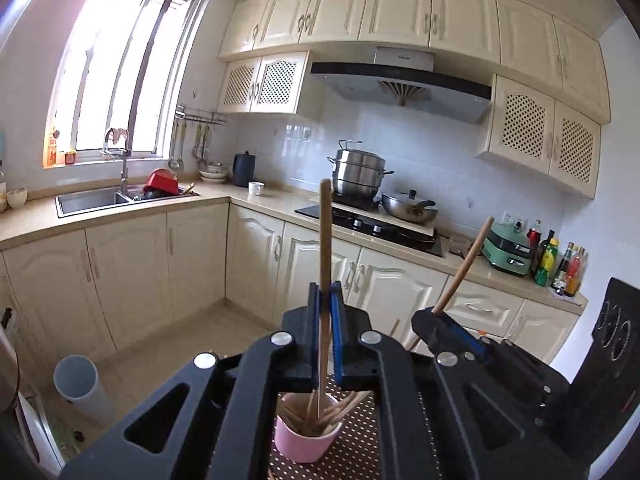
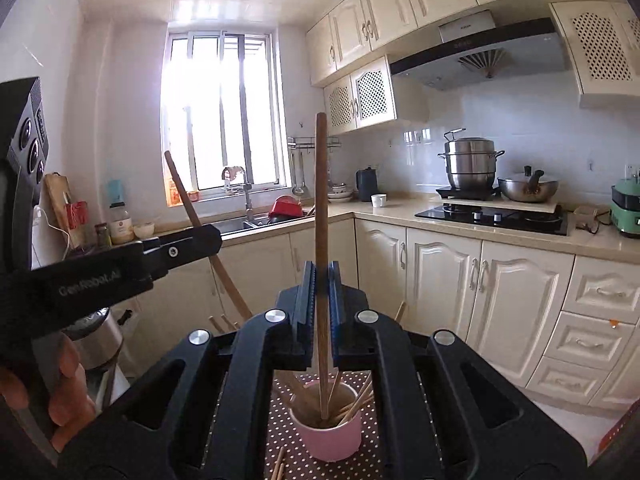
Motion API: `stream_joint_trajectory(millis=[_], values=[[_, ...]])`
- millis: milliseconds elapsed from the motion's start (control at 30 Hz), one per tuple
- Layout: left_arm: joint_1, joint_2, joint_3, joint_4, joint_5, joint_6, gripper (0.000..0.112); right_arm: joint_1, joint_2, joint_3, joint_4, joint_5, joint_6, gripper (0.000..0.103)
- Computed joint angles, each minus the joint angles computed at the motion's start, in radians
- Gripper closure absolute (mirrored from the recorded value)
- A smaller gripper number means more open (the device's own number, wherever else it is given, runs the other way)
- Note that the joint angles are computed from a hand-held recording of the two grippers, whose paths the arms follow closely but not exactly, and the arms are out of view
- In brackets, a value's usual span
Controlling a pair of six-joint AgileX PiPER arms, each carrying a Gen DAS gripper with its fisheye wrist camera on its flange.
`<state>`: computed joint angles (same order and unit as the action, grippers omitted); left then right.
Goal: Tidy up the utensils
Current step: 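Carry the left tool's chopstick into the pink cup while the right tool inserts its own, then open the left tool over the cup while the right tool releases its chopstick, then return the left tool to grasp the last chopstick while the right tool grasps another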
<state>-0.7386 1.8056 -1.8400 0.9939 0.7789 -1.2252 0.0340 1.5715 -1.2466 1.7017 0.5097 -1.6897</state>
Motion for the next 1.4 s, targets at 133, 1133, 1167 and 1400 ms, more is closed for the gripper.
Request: stream_joint_trajectory(millis=[133, 1133, 1167, 1400], values=[[0.025, 0.038, 0.009, -0.031, -0.021, 0.007, 0.107, 0.012, 0.044, -0.019, -0.007, -0.015, -0.002, 0.097], [0.054, -0.058, 0.297, -0.058, -0.002, -0.065, 0.059, 0.02, 0.097, 0.002, -0.423, -0.02, 0.373, 0.096], [0.048, -0.073, 0.318, -0.044, 0.004, -0.079, 0.059, 0.016, 0.083, 0.012, -0.422, -0.018, 0.37, 0.096], [0.026, -0.169, 0.46, -0.021, 0.023, -0.139, 0.056, -0.024, -0.03, 0.137, -0.342, -0.009, 0.28, 0.058]])
